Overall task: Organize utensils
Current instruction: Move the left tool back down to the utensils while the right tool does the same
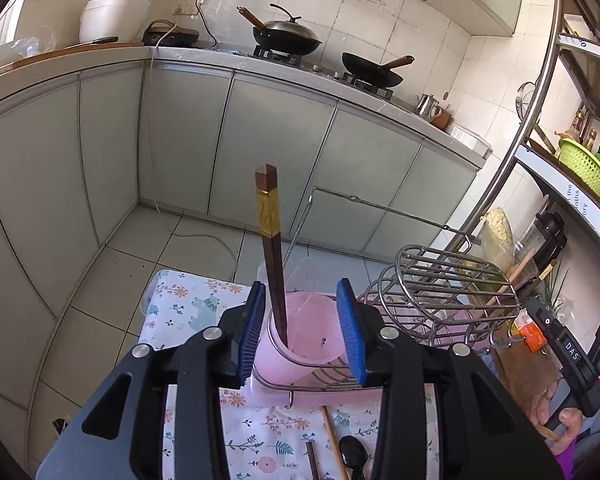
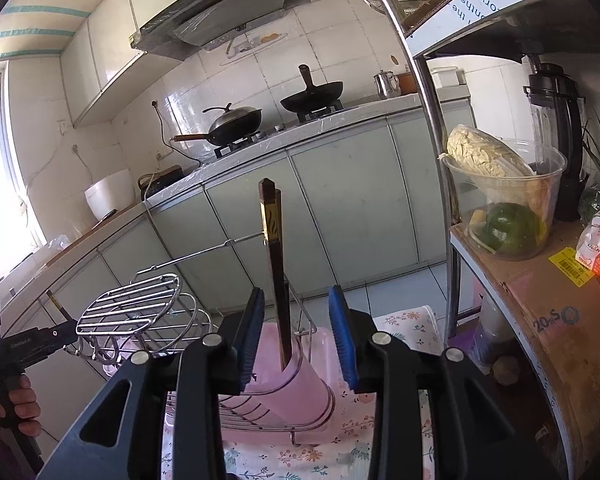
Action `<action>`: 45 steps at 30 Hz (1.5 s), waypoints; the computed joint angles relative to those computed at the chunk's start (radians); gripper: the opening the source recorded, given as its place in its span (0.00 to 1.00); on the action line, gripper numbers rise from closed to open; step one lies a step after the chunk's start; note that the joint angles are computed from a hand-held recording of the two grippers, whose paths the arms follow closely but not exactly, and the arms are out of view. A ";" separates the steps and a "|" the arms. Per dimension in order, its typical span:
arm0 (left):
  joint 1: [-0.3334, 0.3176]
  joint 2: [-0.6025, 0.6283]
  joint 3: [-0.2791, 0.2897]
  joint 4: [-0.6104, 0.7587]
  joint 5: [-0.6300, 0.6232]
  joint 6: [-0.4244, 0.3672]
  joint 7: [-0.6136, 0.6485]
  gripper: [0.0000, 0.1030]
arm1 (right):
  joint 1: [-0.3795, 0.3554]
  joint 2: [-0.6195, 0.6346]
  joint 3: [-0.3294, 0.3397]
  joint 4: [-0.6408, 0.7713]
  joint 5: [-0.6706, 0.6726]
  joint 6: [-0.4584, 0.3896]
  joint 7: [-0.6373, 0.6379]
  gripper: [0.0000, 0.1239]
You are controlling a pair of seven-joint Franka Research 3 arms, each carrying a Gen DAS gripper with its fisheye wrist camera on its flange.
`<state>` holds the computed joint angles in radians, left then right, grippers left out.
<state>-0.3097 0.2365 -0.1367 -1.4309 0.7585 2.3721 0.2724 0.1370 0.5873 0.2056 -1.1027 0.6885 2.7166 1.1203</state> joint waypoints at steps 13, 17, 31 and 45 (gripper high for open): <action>0.014 -0.100 -0.047 -0.191 -0.019 0.048 -0.061 0.36 | -0.036 -0.145 -0.018 -0.244 0.111 -0.111 -0.045 0.26; 0.014 -0.073 -0.067 -0.201 -0.113 0.056 0.034 0.36 | -0.026 -0.157 -0.036 -0.280 0.100 -0.184 -0.028 0.26; 0.017 0.064 -0.093 -0.166 -0.490 0.027 0.251 0.25 | 0.020 -0.132 -0.059 -0.291 0.022 -0.431 -0.026 0.26; -0.021 0.219 -0.076 0.022 -0.533 -0.119 0.317 0.23 | 0.018 -0.053 -0.057 -0.195 0.008 -0.586 0.025 0.25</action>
